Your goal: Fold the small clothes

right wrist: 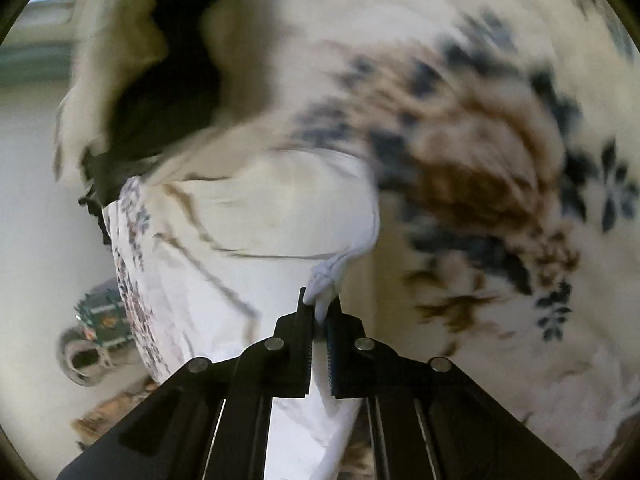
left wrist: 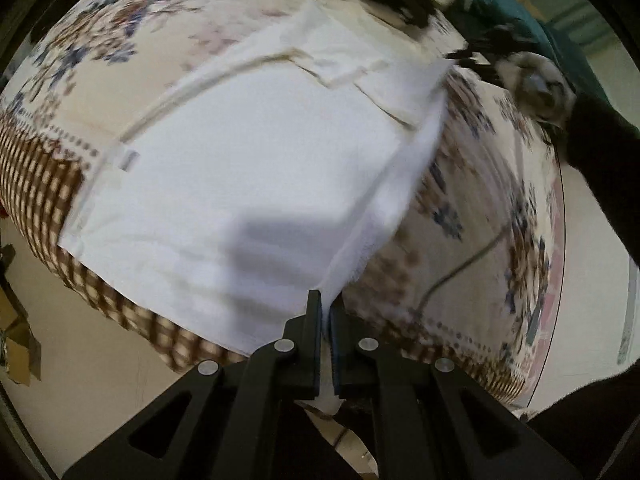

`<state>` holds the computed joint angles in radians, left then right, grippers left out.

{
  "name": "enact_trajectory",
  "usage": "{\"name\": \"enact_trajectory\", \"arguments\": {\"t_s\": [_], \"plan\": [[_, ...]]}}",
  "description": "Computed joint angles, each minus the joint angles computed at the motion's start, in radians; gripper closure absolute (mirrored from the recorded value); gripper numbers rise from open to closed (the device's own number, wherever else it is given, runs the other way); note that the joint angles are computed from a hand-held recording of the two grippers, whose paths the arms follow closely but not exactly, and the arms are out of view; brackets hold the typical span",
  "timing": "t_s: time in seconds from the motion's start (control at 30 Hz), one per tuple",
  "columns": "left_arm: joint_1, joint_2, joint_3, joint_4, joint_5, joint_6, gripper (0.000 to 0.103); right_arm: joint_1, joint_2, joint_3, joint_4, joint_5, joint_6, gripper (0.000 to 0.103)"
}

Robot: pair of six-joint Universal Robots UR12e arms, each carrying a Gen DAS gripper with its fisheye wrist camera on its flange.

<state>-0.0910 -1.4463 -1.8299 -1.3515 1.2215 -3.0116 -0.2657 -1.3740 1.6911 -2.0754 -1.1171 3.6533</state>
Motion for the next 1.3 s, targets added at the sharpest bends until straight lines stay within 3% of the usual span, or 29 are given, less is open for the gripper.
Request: {"name": "enact_trajectory", "arguments": {"t_s": [0.13, 0.3, 0.37, 0.57, 0.8, 0.9, 0.97, 1.0, 1.13, 1.3], "plan": [[0.090, -0.020, 0.018, 0.025, -0.002, 0.027, 0.101, 0.089, 0.069, -0.170, 0.064, -0.094, 0.035, 0.097], [0.187, -0.070, 0.024, 0.054, 0.010, 0.025, 0.101, 0.195, 0.204, -0.388, 0.175, -0.221, 0.046, 0.098], [0.208, -0.090, 0.019, 0.061, 0.021, 0.022, 0.101, 0.239, 0.283, -0.483, 0.214, -0.269, 0.058, 0.098], [0.265, -0.160, 0.017, 0.031, 0.019, 0.019, 0.102, 0.317, 0.440, -0.642, 0.318, -0.373, 0.044, 0.098], [0.296, -0.193, 0.030, -0.017, -0.008, 0.048, 0.102, 0.360, 0.568, -0.806, 0.471, -0.456, 0.027, 0.098], [0.297, -0.206, 0.044, -0.042, -0.015, 0.063, 0.102, 0.354, 0.543, -0.778, 0.470, -0.417, 0.020, 0.087], [0.300, -0.212, 0.051, -0.057, -0.014, 0.082, 0.102, 0.347, 0.473, -0.685, 0.426, -0.331, 0.000, 0.048], [0.299, -0.214, 0.054, -0.066, -0.017, 0.088, 0.102, 0.347, 0.435, -0.635, 0.404, -0.301, -0.003, 0.044], [0.301, -0.222, 0.070, -0.097, -0.022, 0.109, 0.101, 0.362, 0.253, -0.396, 0.417, -0.170, -0.025, 0.044], [0.300, -0.223, 0.076, -0.093, -0.016, 0.125, 0.101, 0.427, 0.069, -0.091, 0.484, 0.058, 0.056, 0.043]]}}
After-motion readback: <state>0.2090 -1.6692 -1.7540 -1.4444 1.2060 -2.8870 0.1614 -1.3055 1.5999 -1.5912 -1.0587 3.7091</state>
